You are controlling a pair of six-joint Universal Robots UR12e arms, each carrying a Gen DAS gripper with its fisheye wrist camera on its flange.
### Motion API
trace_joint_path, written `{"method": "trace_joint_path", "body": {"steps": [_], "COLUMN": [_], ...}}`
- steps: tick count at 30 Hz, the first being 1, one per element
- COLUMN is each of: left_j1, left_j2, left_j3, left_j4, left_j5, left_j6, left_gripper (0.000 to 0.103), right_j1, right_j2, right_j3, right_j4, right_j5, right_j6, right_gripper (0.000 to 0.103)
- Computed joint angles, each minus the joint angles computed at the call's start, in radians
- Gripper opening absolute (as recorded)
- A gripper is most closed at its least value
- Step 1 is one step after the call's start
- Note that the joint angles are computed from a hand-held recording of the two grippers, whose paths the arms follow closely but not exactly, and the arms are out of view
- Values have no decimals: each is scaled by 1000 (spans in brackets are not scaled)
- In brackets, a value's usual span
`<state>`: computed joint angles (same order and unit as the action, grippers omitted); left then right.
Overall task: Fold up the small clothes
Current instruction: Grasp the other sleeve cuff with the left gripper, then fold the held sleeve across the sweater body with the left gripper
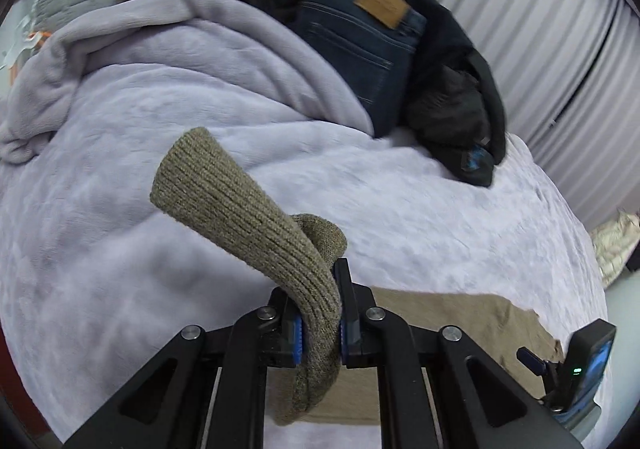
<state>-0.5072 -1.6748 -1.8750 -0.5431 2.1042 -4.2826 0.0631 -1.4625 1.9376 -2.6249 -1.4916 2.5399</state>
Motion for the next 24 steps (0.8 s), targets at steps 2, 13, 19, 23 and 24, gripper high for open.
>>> {"method": "trace_joint_path", "body": {"steps": [2,13,19,23,24], "left_j1": [-18,-136,-209,-248,-253], "left_j2": [-31,-318,-488,-586,-610], "left_j3": [44,459,719,888,930], "left_j4": [-12,-190,-322,-410,-432], "left_j5": [7,-138,-206,-201,-204], "left_j6": [29,202,281,348,361], "left_gripper": [13,13,13,13,13], "right_j1": [-62,-368,-498,-563,-573], "right_j2": [-35,-150,-165,-171,-169], "right_j3": [9,97,112,123,124], "right_j4": [36,30,56,58,54], "right_j5": [81,136,204,255,263], "right_j6": [39,69,85,81,85], "right_gripper": [82,82,82,82,82]}}
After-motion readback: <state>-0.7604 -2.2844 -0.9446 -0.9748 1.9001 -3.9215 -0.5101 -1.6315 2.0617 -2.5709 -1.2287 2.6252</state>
